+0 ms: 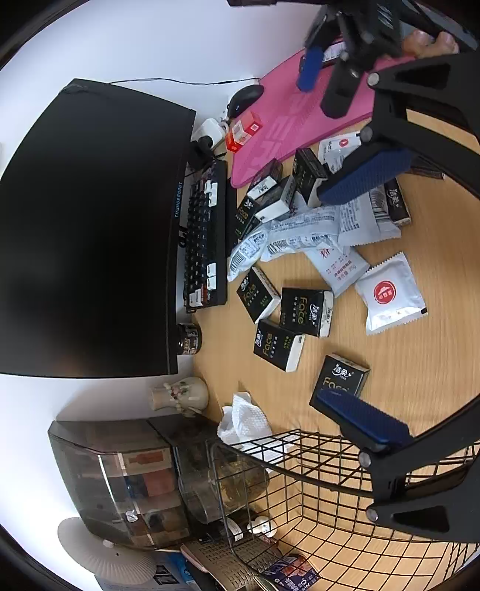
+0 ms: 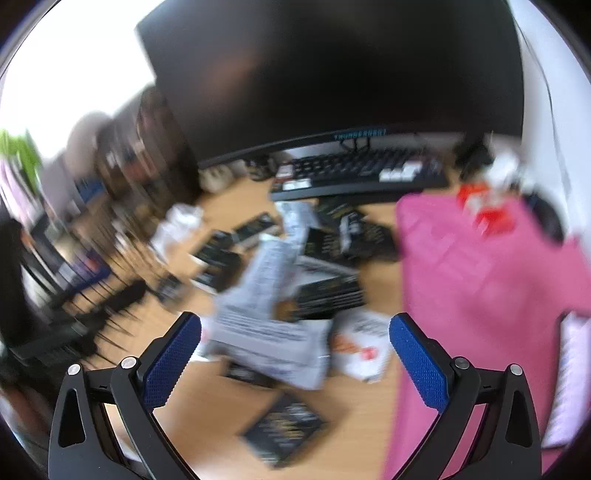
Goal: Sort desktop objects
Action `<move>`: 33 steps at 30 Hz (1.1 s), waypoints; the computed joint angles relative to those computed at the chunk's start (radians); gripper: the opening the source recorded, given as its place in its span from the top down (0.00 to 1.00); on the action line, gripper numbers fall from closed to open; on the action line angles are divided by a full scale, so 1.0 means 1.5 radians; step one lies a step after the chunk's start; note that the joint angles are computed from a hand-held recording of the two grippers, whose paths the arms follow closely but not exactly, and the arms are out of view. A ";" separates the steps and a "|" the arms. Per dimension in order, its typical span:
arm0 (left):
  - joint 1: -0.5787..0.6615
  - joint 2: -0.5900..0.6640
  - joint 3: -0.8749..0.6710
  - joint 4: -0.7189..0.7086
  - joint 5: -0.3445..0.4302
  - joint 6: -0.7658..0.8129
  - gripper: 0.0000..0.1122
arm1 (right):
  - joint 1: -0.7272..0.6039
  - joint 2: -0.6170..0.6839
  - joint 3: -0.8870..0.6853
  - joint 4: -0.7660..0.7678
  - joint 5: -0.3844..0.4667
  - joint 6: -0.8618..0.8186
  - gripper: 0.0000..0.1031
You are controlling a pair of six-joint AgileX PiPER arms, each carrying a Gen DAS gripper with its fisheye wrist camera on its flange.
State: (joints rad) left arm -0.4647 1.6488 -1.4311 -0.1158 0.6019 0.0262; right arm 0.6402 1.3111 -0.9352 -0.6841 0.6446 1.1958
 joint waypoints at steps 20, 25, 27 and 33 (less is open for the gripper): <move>0.100 0.095 -0.097 -0.399 0.083 0.382 0.09 | -0.141 0.002 0.038 0.098 -0.146 -0.142 0.00; 0.078 0.113 -0.073 -0.227 0.039 0.246 0.09 | -0.171 0.041 0.023 0.123 -0.162 -0.177 0.00; 0.092 0.133 -0.073 -0.202 0.045 0.214 0.11 | -0.181 0.061 0.015 0.166 -0.176 -0.231 0.00; 0.092 0.169 -0.080 -0.145 0.027 0.165 0.11 | -0.190 0.108 -0.001 0.262 -0.210 -0.347 0.00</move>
State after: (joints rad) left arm -0.3271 1.9018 -1.5508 -0.3340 0.6418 0.2733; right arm 0.3546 1.4733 -0.9365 -0.2917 0.3293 0.6749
